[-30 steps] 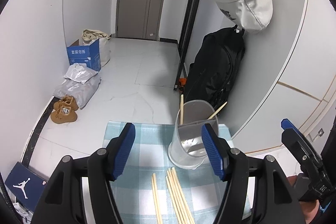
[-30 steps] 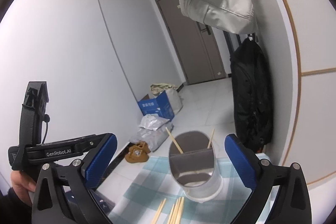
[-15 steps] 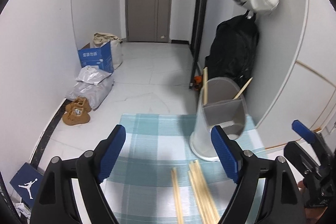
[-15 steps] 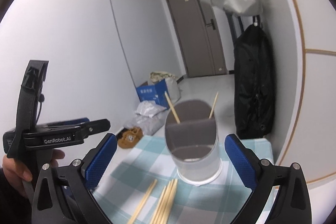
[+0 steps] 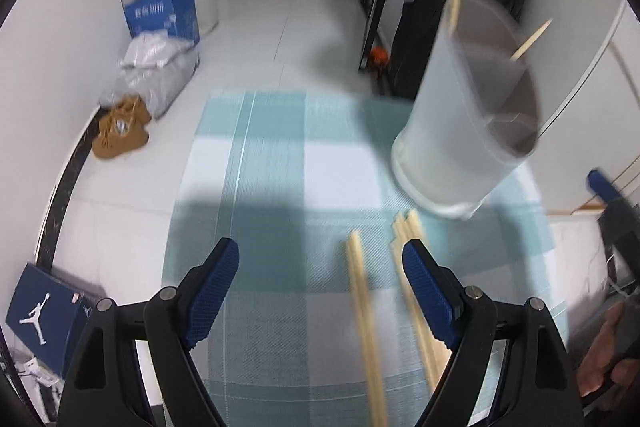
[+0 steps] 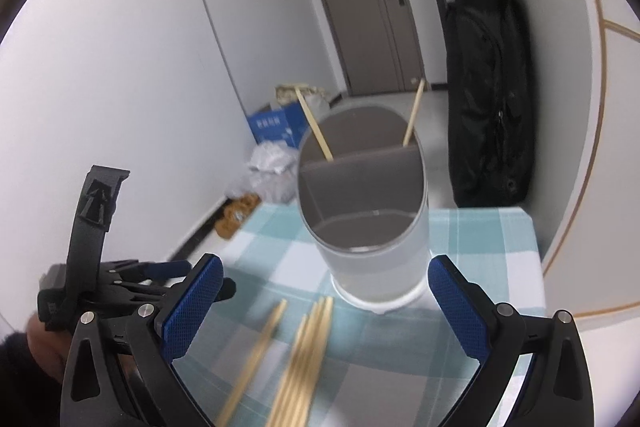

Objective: Organize utensils

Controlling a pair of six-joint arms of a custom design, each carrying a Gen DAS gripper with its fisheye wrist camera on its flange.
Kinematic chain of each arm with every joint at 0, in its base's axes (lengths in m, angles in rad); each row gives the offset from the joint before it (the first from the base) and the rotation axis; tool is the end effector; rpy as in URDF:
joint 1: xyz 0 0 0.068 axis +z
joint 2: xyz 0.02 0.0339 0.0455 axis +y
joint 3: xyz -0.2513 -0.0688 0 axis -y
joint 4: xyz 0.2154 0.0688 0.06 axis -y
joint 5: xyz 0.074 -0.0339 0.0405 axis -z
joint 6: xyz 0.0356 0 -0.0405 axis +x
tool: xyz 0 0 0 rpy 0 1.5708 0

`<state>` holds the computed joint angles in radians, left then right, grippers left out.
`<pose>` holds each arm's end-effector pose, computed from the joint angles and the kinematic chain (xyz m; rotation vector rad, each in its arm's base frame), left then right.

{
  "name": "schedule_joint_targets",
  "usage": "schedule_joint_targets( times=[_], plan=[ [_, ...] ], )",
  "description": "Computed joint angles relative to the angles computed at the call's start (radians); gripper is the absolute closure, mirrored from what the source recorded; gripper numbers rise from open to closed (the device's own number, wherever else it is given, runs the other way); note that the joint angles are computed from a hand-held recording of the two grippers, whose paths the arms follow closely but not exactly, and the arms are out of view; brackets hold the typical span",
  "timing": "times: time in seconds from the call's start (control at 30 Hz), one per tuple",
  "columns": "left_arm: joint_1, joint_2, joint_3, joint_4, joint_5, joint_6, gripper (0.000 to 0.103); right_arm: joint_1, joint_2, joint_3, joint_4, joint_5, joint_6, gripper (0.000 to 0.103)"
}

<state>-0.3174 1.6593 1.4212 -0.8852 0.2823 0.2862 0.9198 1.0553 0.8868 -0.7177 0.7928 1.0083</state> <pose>0.2938 -0.1070 0.2738 0.8772 2.5270 -0.3893 0.1299 0.1287 0.2785 0.4105 2.1083 0.1149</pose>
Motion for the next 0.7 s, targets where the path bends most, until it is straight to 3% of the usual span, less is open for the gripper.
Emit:
schedule_joint_targets(
  times=[0.17, 0.7],
  plan=[
    [-0.007, 0.064, 0.008, -0.049, -0.034, 0.002, 0.022, -0.079, 0.05, -0.003, 0.017, -0.1, -0.044, 0.0],
    [-0.084, 0.088, 0.002, -0.07, -0.165, 0.009, 0.022, -0.169, 0.064, -0.01, 0.049, -0.164, -0.11, 0.0]
  ],
)
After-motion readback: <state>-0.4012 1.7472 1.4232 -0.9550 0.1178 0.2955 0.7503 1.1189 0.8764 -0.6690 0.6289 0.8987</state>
